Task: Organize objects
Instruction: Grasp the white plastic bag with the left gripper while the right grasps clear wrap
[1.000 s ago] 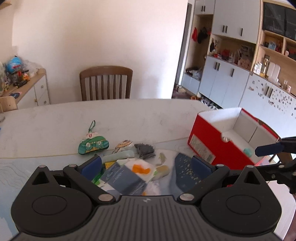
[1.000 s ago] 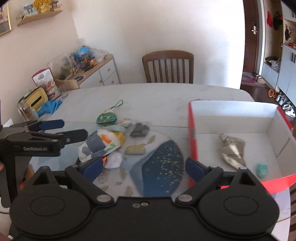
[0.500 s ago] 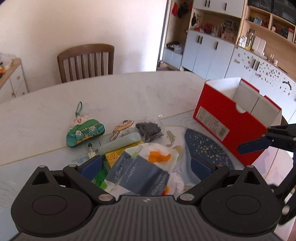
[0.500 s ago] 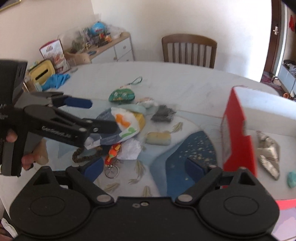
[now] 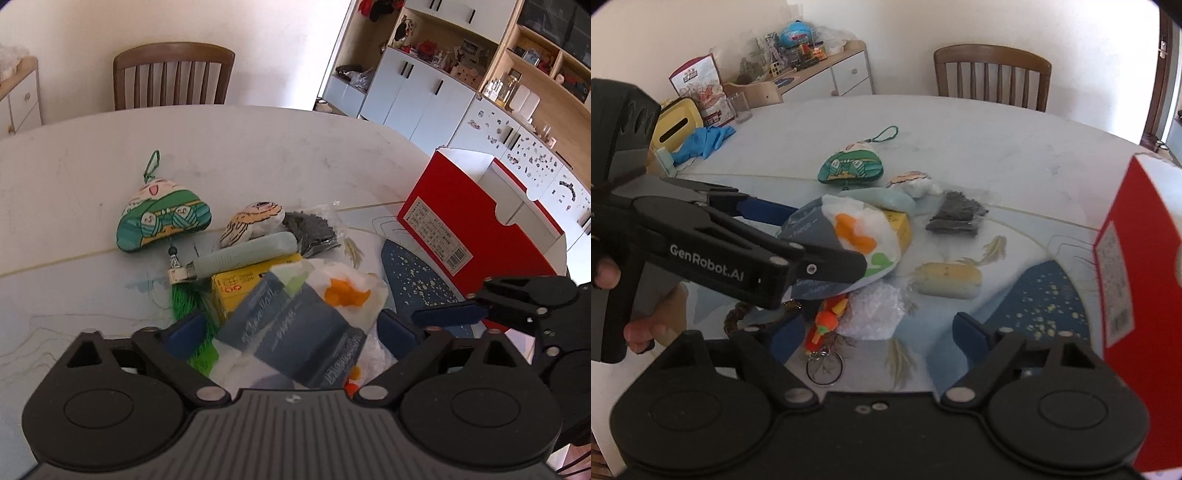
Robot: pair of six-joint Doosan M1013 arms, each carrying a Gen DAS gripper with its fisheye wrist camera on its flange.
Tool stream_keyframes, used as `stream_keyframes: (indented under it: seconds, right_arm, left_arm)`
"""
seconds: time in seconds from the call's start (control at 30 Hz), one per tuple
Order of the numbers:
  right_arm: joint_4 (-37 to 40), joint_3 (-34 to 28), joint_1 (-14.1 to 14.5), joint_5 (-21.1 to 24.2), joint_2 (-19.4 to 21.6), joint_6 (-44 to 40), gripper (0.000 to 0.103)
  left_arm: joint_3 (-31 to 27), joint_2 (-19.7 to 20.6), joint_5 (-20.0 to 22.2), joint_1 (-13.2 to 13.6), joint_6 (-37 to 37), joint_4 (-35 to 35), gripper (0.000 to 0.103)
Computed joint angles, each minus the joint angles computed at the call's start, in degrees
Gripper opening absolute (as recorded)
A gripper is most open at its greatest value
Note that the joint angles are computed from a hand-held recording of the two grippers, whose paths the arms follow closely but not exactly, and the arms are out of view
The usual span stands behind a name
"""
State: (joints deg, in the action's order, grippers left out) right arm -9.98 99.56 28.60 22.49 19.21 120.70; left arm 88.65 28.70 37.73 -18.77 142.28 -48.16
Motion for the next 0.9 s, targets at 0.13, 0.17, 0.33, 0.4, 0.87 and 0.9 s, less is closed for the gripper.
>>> stream_keyframes:
  seconds: [0.13, 0.17, 0.33, 0.4, 0.87, 0.9]
  right_arm:
    - [2.1, -0.6, -0.1, -0.1, 0.8, -1.9, 0.081]
    - [2.9, -0.7, -0.1, -0.2, 1.0, -2.5, 0.079]
    - [7.1, -0.7, -0.7, -1.3, 1.5, -6.0, 0.074]
    - [8.9, -0.7, -1.0, -1.7, 1.6, -7.4, 0.069]
    - [17.5, 1.0, -2.3, -4.4, 0.5, -11.6, 0.023]
    - [16.4, 1.2, -2.3, -4.6, 0.3, -10.1, 0.023]
  left_arm:
    - [0.3, 0.0, 0.2, 0.4, 0.6, -1.5, 0.087]
    - [0.2, 0.1, 0.3, 0.4, 0.5, -1.8, 0.082]
    - [-0.1, 0.4, 1.6, 0.9, 0.5, -3.1, 0.064]
    - [-0.1, 0.5, 1.8, 0.9, 1.0, -3.5, 0.058]
    - [0.5, -0.8, 0.6, 0.3, -0.9, -2.3, 0.022]
    - [0.8, -1.1, -0.1, 0.2, -0.8, -2.1, 0.021]
